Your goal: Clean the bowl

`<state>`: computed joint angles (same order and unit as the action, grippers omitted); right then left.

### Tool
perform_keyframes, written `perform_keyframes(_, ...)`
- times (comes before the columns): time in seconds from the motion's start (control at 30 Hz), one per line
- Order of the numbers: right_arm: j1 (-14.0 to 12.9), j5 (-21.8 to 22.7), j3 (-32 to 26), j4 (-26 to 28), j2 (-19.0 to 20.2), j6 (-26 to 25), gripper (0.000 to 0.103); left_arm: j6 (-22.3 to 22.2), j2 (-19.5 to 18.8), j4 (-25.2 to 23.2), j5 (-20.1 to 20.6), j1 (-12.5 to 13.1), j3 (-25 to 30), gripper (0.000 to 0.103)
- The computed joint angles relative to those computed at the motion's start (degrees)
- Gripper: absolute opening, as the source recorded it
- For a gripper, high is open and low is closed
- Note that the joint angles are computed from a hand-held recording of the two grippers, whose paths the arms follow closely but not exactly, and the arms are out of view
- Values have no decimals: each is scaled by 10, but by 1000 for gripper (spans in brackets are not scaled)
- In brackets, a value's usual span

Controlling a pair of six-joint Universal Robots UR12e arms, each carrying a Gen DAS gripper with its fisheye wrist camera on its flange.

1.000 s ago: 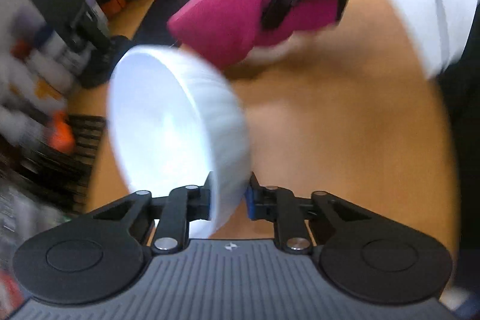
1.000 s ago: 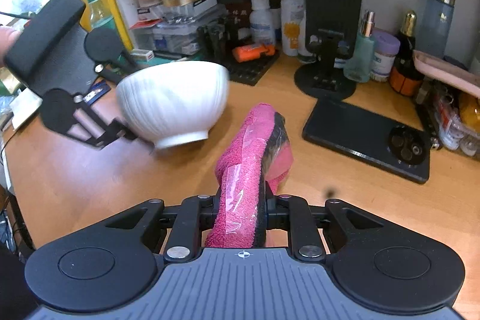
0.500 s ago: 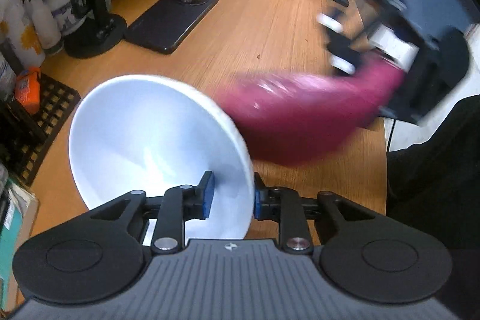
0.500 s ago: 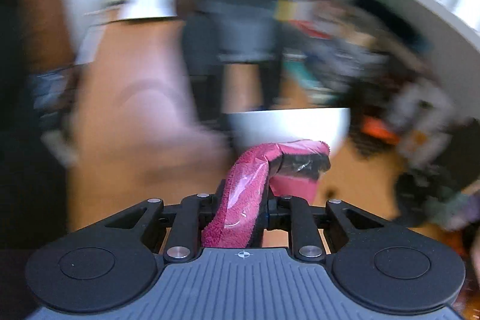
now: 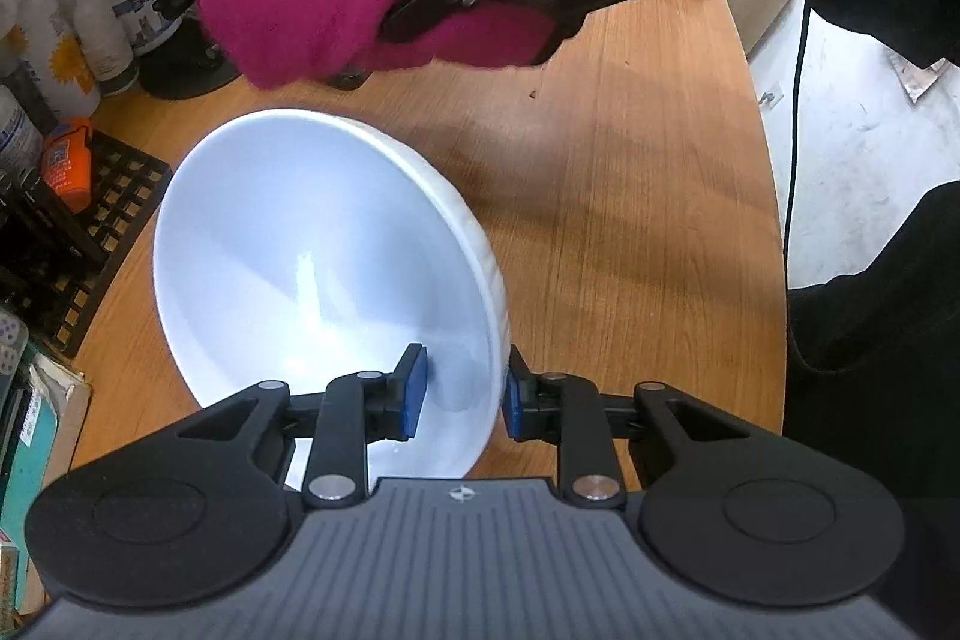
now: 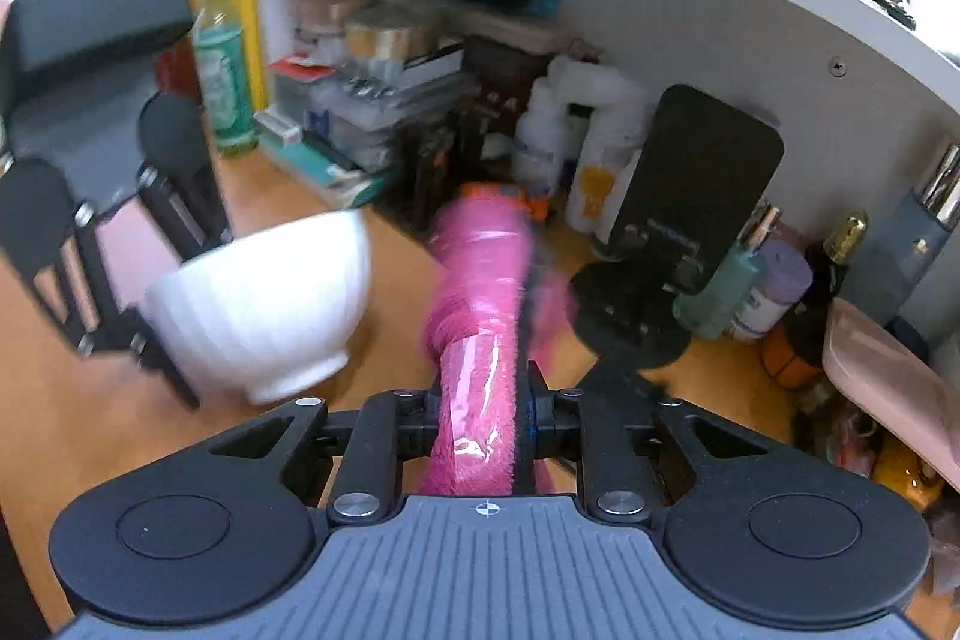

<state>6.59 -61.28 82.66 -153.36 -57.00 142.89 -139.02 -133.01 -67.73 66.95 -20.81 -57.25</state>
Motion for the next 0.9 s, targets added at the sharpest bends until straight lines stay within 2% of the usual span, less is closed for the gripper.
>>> perform_keyframes(0.03,1,14,3,16,-4,-22,21,-4,0,6,0,0,-1,31)
perform_keyframes(0.1,0,53,20,59,-21,-99,22,-11,0,17,0,-1,-3,39)
perform_keyframes(0.17,0,58,43,96,-41,-154,22,-21,5,69,21,-4,-22,62)
perform_keyframes(0.2,-1,58,54,115,-51,-181,22,-20,9,101,36,-7,-36,67)
perform_keyframes(0.23,1,55,67,127,-60,-198,22,-15,13,134,51,-10,-50,77)
perform_keyframes(0.27,-4,53,74,136,-65,-190,21,-4,17,167,67,-13,-65,85)
perform_keyframes(0.3,-8,48,82,136,-70,-167,21,6,19,190,79,-16,-75,89)
perform_keyframes(0.33,-12,46,89,128,-72,-135,21,18,21,215,93,-20,-85,97)
perform_keyframes(0.37,-13,44,93,118,-72,-111,21,33,22,242,107,-23,-96,100)
perform_keyframes(0.4,-18,43,99,102,-72,-63,21,66,24,272,121,-28,-112,100)
perform_keyframes(0.43,-21,42,103,84,-71,-21,21,88,24,296,123,-29,-122,103)
perform_keyframes(0.5,-23,45,102,62,-64,27,21,110,26,344,111,-28,-139,103)
perform_keyframes(0.53,-25,47,100,48,-59,58,21,115,26,350,112,-29,-139,103)
perform_keyframes(0.57,-26,48,99,33,-55,87,21,113,24,342,116,-29,-134,94)
perform_keyframes(0.6,-27,49,98,18,-51,115,21,102,23,321,115,-29,-125,79)
perform_keyframes(0.63,-27,46,96,10,-49,126,21,85,21,291,110,-28,-112,48)
perform_keyframes(0.67,-26,43,94,4,-47,134,21,72,20,256,111,-27,-97,35)
perform_keyframes(0.73,-26,40,87,-7,-40,144,21,16,11,186,88,-21,-60,33)
perform_keyframes(0.83,-22,33,74,-9,-32,145,21,-109,-9,56,-40,8,2,28)
perform_keyframes(0.87,-20,29,65,-10,-28,140,21,-132,-14,23,-73,14,18,27)
perform_keyframes(0.9,-15,17,50,-7,-22,129,21,-137,-15,6,-88,17,24,26)
